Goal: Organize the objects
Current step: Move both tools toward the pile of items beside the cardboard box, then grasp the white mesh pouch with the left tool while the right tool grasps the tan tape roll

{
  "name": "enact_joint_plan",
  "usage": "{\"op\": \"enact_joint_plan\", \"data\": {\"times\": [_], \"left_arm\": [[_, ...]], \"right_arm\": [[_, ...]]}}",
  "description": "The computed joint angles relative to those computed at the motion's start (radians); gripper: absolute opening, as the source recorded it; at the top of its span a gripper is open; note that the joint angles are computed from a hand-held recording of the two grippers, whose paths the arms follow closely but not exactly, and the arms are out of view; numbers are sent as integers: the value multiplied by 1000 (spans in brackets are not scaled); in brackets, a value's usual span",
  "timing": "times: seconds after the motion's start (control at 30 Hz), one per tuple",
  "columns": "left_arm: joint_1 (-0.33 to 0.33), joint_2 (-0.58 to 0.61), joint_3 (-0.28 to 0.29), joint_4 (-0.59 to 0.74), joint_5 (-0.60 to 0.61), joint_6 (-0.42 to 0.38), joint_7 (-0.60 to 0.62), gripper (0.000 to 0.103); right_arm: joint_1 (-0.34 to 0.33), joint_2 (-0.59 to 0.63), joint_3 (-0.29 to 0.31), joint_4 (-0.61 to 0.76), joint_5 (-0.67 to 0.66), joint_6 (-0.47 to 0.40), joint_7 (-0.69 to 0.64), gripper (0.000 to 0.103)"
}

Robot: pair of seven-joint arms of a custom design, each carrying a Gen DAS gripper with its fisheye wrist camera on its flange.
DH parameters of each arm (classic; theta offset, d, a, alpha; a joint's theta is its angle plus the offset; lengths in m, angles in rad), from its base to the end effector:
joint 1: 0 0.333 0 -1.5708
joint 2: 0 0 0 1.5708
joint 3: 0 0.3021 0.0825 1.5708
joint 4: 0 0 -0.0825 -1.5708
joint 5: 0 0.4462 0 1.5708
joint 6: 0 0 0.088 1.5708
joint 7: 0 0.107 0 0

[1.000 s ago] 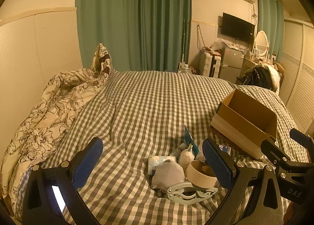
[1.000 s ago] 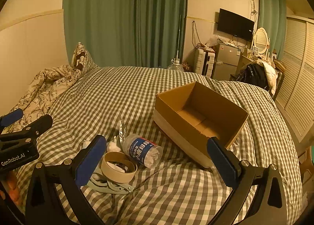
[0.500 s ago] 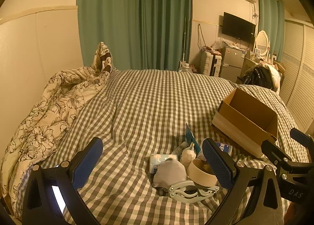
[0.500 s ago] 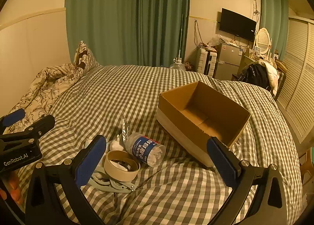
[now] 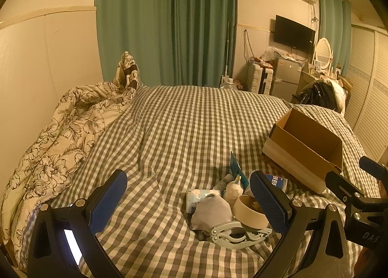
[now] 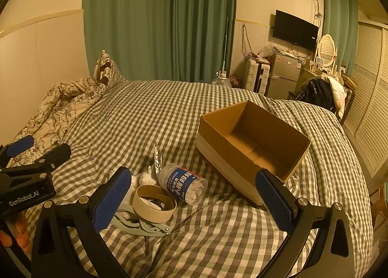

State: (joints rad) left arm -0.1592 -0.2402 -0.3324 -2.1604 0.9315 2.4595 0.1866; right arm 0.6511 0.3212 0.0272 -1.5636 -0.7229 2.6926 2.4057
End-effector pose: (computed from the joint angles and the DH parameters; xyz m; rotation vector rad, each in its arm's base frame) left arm 0.5143 -0.2864 0.5158 -1.8343 1.3794 -0.7175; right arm 0.5791 0.4912 0.5164 -1.8935 1.3019 -0.7046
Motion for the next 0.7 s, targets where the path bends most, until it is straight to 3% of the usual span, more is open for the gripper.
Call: {"op": "enact_joint_plan", "data": {"times": [0.3,0.7], "left_arm": [[2,20,19,-5,-49,17,45,103],[-6,123,66,25,-175,-8,150,103]], "right_arm": [[-13,40,22,34,94,-22,-87,103],[-54,231,85,219,448,-160,-370,103]]}}
